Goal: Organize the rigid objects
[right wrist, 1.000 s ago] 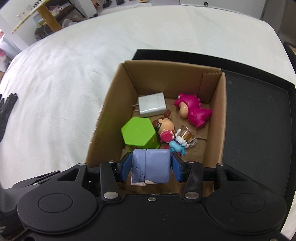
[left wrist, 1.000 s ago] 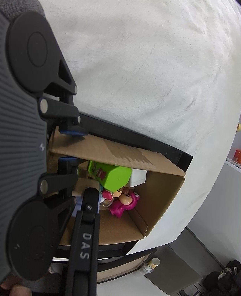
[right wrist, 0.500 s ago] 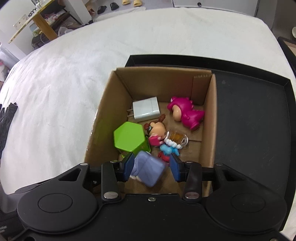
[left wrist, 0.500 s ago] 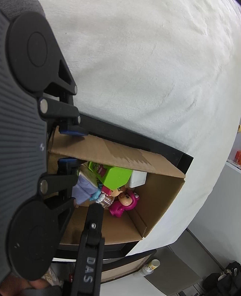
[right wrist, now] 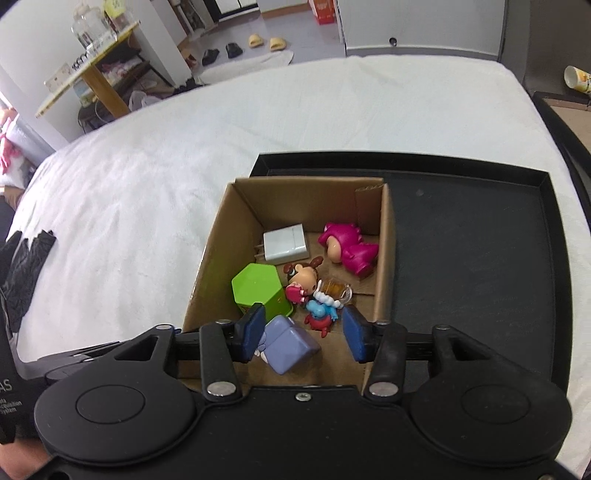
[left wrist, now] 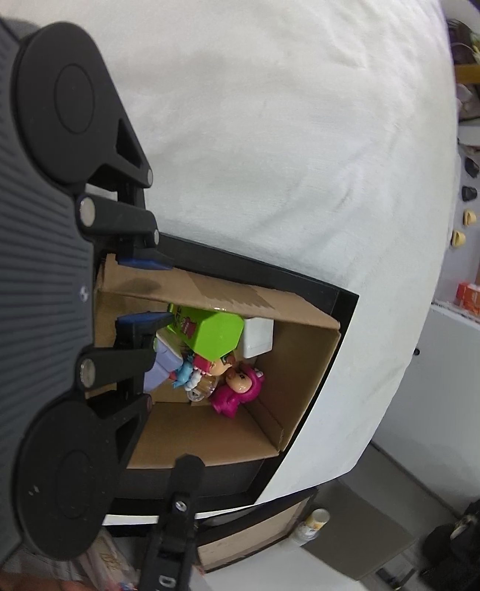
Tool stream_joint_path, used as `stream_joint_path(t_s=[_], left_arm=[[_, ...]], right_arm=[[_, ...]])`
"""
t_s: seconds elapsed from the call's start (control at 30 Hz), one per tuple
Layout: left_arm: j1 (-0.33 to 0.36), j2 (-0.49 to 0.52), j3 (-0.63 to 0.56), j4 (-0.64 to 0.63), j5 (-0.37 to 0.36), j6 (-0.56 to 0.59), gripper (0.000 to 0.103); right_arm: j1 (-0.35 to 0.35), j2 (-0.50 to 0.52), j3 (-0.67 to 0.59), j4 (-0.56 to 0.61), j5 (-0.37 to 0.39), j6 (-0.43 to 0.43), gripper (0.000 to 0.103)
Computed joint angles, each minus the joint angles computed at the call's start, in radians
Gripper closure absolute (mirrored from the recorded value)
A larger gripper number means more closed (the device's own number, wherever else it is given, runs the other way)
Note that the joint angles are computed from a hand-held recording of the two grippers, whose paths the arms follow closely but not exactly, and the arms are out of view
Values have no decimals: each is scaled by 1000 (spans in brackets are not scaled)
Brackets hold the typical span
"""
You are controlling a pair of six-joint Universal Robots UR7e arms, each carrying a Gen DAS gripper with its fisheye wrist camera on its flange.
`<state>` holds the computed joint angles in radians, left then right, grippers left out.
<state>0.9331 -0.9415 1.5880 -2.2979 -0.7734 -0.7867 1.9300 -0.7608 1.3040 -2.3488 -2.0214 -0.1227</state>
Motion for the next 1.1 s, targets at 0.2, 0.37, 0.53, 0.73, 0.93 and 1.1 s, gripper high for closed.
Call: stream_joint_path(t_s=[0.2, 0.37, 0.53, 0.73, 0.93, 1.1], left_arm=[[-27, -18, -8, 56, 19, -9, 79], [-56, -26, -18, 102, 35, -24, 60], [-89, -30, -24, 132, 67, -34, 37], [-123, -44, -3, 109, 87, -27, 21], [-145, -63, 18, 98, 94, -30, 18], [-174, -85, 31, 99, 106, -9, 18]], right_arm=[[-9, -43, 52, -76, 29, -14, 36], [-14, -80, 100, -141, 42, -22, 17], [-14, -123, 149, -216, 58, -32, 2], [-13, -175, 218, -323, 60, -43, 0], [-10, -219, 277, -408, 58, -45, 0], [4, -248, 309, -448, 50, -52, 0]])
